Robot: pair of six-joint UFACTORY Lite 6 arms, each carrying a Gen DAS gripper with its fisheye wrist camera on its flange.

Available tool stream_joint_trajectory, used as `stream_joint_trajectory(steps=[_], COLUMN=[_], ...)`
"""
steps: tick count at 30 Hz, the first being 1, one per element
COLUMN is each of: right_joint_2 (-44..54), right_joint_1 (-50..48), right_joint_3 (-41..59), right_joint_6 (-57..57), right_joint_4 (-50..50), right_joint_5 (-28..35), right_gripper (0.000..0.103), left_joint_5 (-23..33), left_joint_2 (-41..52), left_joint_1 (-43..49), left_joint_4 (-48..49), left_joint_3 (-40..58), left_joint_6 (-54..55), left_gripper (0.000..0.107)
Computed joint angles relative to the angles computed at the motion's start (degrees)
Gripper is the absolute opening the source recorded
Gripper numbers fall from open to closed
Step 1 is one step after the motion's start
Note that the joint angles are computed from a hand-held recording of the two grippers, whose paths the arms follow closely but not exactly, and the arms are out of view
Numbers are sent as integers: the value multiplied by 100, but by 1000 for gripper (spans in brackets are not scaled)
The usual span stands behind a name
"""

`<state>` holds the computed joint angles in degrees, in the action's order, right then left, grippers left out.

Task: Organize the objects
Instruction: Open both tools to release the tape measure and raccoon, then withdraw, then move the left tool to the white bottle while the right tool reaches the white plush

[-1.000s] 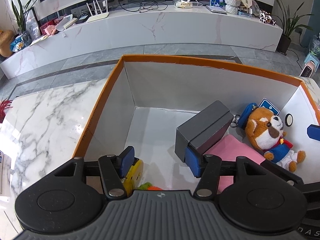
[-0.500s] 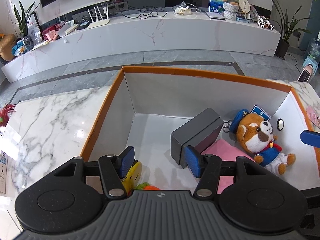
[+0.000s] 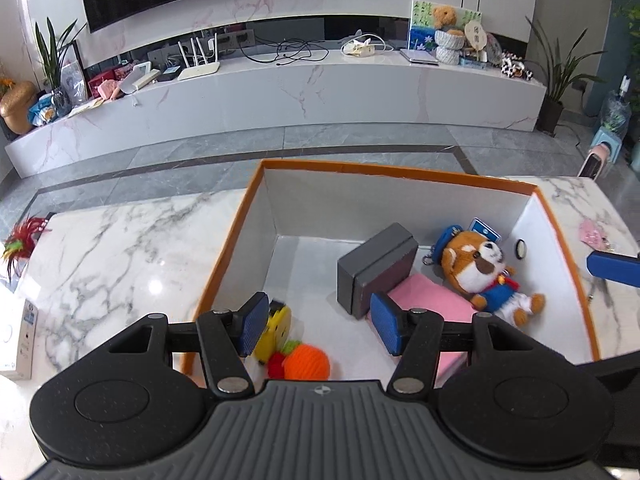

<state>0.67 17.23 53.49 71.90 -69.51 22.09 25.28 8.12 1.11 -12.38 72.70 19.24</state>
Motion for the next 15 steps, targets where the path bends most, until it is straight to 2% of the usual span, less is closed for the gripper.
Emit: stream_joint_trajectory(steps=[4,7,10,15], right_joint_2=[-666,-1164,-1621,-2317], right_joint_1=[291,529,787,1241], right_joint_3=[-515,-912,-1311,-1898], right_joint_6=[-8,108,184,26], right_joint_4=[95,188,306,766], right_joint_5=[131,155,145,302], right_gripper=[96,96,97,98], left_joint_5=[140,107,259,304], left_joint_2=[-667,-1272,-1485,-1793], left_joint_1=[506,933,1364,2328], left_joint_4=[-734,-1244,-1511,-2510], left_joint_3=[-545,-1219,-1536,-2349], left_joint_6=[887,1642,2225,4192], left_gripper=[67,73,73,73])
